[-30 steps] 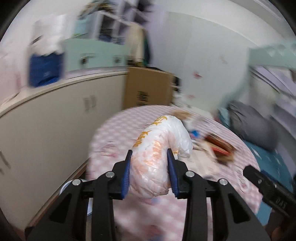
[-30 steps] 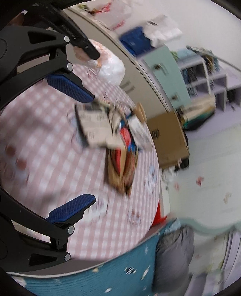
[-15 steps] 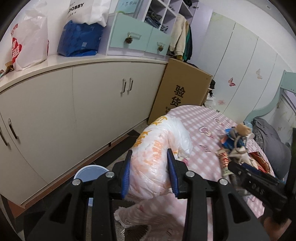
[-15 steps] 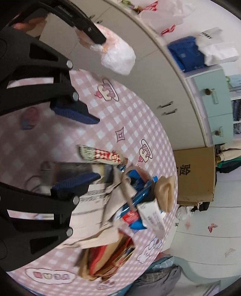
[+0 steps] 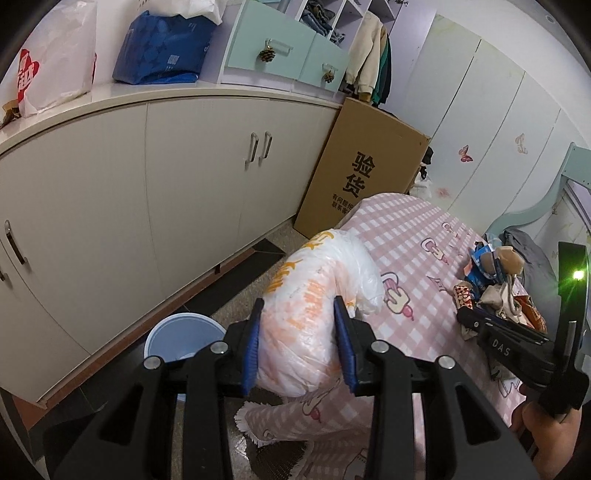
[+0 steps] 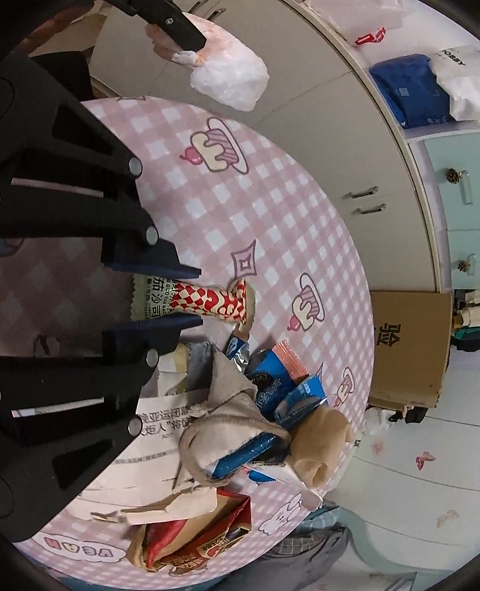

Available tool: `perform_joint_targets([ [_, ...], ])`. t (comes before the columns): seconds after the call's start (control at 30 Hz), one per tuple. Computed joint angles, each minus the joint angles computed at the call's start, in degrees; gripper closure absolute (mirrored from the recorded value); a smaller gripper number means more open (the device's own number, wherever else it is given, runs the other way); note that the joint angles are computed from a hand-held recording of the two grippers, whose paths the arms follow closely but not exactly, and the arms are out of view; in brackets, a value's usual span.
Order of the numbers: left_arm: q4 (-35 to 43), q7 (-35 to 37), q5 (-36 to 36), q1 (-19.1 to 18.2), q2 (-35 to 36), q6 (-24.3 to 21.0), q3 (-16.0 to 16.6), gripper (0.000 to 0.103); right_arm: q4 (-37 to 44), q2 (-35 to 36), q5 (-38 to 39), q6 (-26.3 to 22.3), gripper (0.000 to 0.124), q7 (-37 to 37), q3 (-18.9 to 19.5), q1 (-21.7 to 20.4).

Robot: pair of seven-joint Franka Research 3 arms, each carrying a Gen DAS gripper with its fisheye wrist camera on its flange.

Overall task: Collect trash
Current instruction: 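Carry the bag with the left tool while the right tool grasps a red snack wrapper, then drop the red wrapper from the right tool into the blue wastebasket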

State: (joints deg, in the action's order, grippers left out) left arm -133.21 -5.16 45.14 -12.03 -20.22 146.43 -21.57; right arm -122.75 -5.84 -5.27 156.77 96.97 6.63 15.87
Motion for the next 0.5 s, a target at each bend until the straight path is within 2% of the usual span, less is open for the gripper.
perform_joint_targets([
  [0.13,-2.1,0.5,-1.6,-0.3,-1.8,1.7,0.8,0.068,-2.8,-2.6,5.5,3.7,0.107,-3.2,-0.2,1.5],
  [0.27,-5.3,-0.5,-2.8,0.5,-5.6,0.2,0.5,0.068,-4.2,-4.9,22.2,5.5,0.107,-16.6,-1.9,8.5],
  [0.4,-9.7,-0.8,-5.8,0.9,-10.5,-3.1,1.3,0.068,-2.7,-3.6,35.2,5.0,0.107,-27.6,-1.3,14.0],
  [0.5,-13.0,-0.6,-8.1,1.5,-13.9,-4.8,2.3,0.068,-0.6,-0.8,40.3,4.7,0.107,-32.1,0.6,15.6],
])
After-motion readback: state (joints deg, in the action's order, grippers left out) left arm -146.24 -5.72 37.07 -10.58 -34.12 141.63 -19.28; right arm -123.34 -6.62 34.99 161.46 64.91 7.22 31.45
